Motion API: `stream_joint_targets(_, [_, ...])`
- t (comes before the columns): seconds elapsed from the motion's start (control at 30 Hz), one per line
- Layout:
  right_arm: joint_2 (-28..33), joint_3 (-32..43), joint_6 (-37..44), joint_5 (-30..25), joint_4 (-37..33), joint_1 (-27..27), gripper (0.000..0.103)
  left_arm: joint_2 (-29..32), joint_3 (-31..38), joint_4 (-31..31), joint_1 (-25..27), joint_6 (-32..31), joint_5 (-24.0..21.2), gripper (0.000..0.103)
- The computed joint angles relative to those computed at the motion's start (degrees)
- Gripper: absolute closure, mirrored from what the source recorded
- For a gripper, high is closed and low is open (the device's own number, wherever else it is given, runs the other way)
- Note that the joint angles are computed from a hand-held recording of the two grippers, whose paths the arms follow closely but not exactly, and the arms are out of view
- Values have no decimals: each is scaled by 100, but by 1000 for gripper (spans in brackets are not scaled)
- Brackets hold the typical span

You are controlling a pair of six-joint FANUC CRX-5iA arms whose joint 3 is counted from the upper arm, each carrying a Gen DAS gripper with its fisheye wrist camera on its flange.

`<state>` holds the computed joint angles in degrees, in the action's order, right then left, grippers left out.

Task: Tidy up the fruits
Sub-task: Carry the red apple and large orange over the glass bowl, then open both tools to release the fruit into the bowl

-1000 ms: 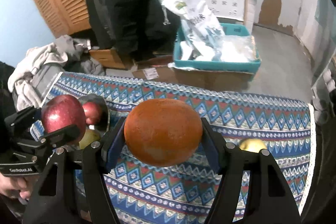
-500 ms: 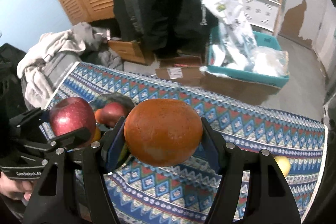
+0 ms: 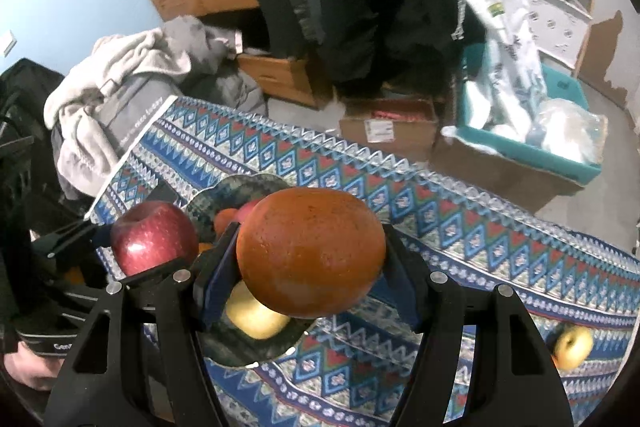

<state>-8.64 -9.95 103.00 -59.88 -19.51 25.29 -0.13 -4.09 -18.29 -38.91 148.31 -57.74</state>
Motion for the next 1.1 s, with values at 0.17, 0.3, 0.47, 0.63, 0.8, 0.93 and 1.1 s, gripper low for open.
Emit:
stream_joint_targets(0.17, [321,55,-56,-49,-108,104,35,-53,-317,237,239,-79,188,24])
stream_joint_targets(0.3, [532,91,-68,-118,-133,168,35,-49,-492,377,382,-128,264,24])
stream_joint_targets(0.47, [746,143,-113,-197,-201,206,35,-40,-707,630,569,-255,395,24])
stream_joint_targets(0.63, [891,144,-108,-260,-231,251,35,23,-848,854,698,-392,503,24])
stream_joint_targets(0.8, [969,130,-115,-292,-262,277,35,107,-887,973,749,-480,542,24])
stream_joint_targets(0.93, [1061,204,-105,-399,-353,227,35,167,-823,936,723,-505,517,24])
stream_joint_targets(1.1, [1048,206,-109,-379,-392,202,35,179,-812,984,729,-509,487,24])
